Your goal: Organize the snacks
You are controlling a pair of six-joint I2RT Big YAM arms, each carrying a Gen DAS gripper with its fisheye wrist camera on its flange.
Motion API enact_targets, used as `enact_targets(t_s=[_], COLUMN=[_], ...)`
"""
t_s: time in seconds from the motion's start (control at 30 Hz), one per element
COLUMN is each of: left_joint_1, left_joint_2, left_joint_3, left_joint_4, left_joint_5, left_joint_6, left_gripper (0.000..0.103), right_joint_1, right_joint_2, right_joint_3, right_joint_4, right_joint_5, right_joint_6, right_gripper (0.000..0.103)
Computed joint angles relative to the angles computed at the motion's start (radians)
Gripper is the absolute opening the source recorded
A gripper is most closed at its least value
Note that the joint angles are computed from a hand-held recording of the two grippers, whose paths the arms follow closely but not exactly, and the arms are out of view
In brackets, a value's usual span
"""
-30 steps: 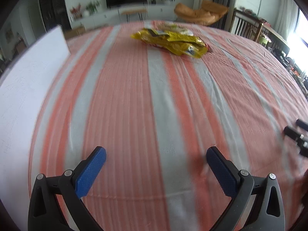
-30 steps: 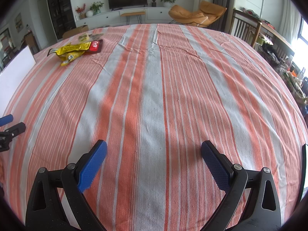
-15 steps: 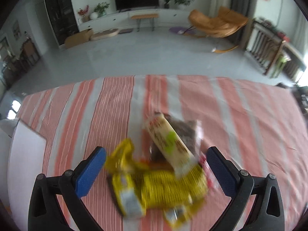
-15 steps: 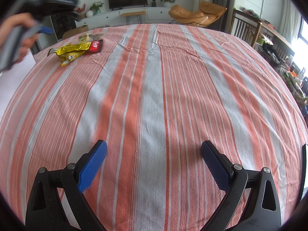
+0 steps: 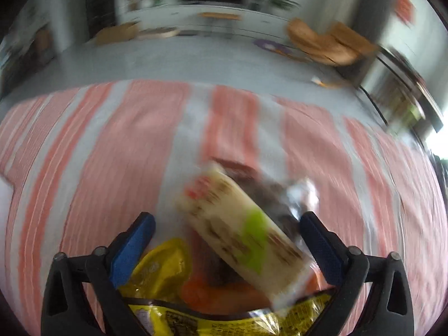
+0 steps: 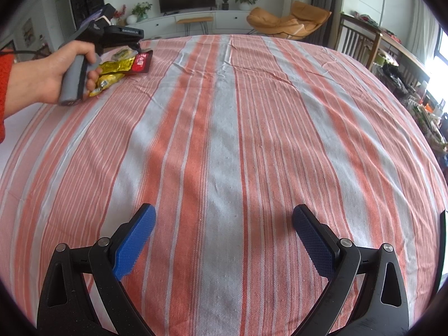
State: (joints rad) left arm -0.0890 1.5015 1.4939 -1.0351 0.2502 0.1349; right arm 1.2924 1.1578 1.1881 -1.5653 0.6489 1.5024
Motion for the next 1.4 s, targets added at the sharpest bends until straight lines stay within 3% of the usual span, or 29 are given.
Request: enact_targets(t_s=[0.07, 0.17, 0.2, 0.43, 0.53, 0.63, 0.67, 0.77, 0.83, 0.93, 1.23, 1.4], left_joint_1=[0.003, -0.010, 0.004, 0.174, 0.295, 0.425, 0.434, 0.578, 0.611, 0.674, 0.663, 0.745], left_joint_2=[-0.047, -0.159, -0.211, -0.455, -0.535, -0.571, -0.555, -0.537, -0.511, -0.463, -0.495, -0.408], left_joint_3=[-0.046, -0.160, -0.211, -0.360, -0.386, -0.398, -0.391, -0.400, -0.408, -0.391, -0.437, -0.388], left_joint_4=[-0.018, -0.026, -0.028, -0.271, -0.372, -0.384, -0.357, -0.337, -0.308, -0.345, -0.266, -0.374], left_joint_5=[0.053, 0.003, 0.026, 0.130, 0.186, 0.264, 0.275, 0.347, 0.328, 0.384, 0.399, 0.559], left_joint_6=[0.070, 0.249, 0.317, 0.598, 0.700, 0.737, 0.704, 0.673, 0.642, 0.630, 0.573, 0.619], left_gripper=[0.082, 0.082, 0.082, 0.082, 0.085, 0.093, 0.096, 0.102, 0.103, 0.103, 0.103, 0.103], right_joint_1=[-0.001, 0.000, 0.000, 0.000, 0.000, 0.000, 0.000, 0.000, 0.000, 0.000, 0.001, 0.001], right_joint_2=[0.001, 0.000, 0.000, 0.000, 0.000, 0.000, 0.001, 0.001, 0.000, 0.000, 0.001, 0.001], right_joint_3=[-0.001, -0.001, -0.001, -0.001, -0.001, -0.001, -0.001, -0.001, -0.001, -0.001, -0.001, -0.001], right_joint_4=[0.003, 0.002, 0.002, 0.001, 0.001, 0.001, 0.002, 0.002, 0.001, 0.001, 0.000, 0.000], right_joint_5=[0.000, 0.000, 0.000, 0.000, 0.000, 0.000, 0.000, 0.000, 0.000, 0.000, 0.000, 0.001], right_joint_6=[-0.001, 0.000, 0.000, 0.000, 0.000, 0.000, 0.000, 0.000, 0.001, 0.001, 0.001, 0.002], right_gripper=[0.100, 0.100, 0.100, 0.100, 0.100, 0.100, 0.100, 0.100, 0.100, 0.100, 0.100, 0.100])
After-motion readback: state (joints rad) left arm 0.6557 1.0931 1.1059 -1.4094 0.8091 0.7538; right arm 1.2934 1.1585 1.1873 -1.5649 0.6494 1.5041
